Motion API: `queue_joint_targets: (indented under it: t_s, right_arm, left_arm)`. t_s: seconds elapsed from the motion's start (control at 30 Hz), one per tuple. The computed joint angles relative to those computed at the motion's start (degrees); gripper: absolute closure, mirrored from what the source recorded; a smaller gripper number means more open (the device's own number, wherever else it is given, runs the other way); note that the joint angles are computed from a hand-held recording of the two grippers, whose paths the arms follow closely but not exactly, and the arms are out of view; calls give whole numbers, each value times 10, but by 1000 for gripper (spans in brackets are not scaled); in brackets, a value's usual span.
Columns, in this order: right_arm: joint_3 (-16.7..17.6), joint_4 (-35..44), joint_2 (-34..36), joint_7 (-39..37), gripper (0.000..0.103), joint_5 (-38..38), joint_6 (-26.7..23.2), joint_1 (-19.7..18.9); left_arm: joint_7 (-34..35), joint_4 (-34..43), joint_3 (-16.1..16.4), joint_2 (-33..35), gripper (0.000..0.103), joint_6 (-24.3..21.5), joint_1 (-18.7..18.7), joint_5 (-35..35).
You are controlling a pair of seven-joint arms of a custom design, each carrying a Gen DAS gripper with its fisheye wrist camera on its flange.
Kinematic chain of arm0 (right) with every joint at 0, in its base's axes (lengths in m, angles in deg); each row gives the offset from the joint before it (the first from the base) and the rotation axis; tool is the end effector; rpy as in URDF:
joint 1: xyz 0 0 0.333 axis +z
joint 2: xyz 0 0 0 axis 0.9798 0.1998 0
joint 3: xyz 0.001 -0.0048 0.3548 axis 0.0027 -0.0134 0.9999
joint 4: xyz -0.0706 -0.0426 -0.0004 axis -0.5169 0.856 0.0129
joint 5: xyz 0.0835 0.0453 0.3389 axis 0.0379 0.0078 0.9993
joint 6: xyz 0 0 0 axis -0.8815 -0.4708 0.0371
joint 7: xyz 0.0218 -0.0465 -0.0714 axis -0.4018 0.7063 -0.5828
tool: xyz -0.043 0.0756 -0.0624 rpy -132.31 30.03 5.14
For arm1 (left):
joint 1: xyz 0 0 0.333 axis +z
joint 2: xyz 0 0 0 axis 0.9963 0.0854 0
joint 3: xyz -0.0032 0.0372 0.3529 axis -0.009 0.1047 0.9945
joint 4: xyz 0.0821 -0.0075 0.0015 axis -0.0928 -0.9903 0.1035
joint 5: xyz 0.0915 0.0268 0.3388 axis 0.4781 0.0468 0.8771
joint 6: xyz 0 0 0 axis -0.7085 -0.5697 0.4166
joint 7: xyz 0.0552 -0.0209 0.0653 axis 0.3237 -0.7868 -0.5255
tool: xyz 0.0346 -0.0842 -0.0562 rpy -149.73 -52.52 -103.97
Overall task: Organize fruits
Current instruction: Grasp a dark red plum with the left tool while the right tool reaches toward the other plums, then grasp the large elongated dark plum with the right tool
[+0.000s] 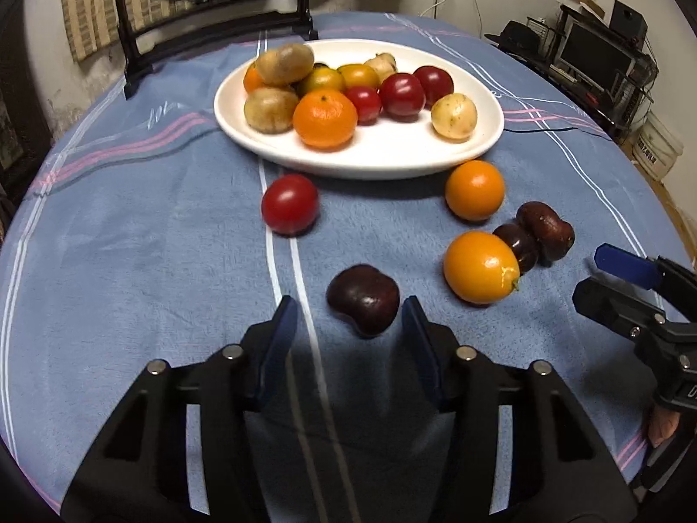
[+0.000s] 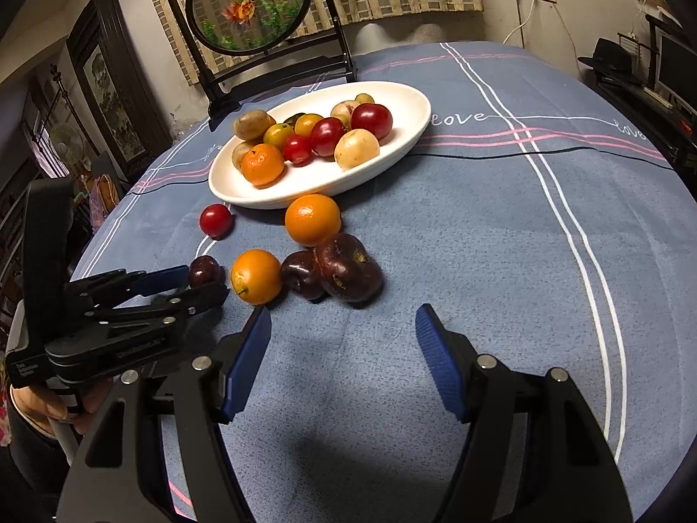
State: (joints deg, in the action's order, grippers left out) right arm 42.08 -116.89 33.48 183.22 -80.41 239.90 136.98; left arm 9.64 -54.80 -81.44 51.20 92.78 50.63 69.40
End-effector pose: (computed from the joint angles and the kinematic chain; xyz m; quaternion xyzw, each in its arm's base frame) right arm 0.5423 0.3603 0.3384 -0.6272 0.6858 -0.1628 0.3313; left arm 0.6042 -0.4569 0.3297 -0.5181 0.8007 -0.2583 0.1541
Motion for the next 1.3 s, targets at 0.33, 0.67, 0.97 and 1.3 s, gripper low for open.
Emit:
queue_joint_targets:
  t_s: [0.33,0.67,0.97,1.3]
  right_arm:
    - [-10,15,4,9,34,-34,-26,8]
    - [-73,43,23,83,34,-97,-114,52]
    - [-45,93,32,120,42,-155,-199,14]
    - [2,158,47,133,48,-233,-250,-39]
  left_arm:
    - [7,-41,-1,-18,71,52,3,-10]
    - [47,-57,-28,-20,71,63,21,-50]
    - [55,-63,-25,-22,70,67,17,-62]
    - [58,-63,-21,-22,70,67,14,-66]
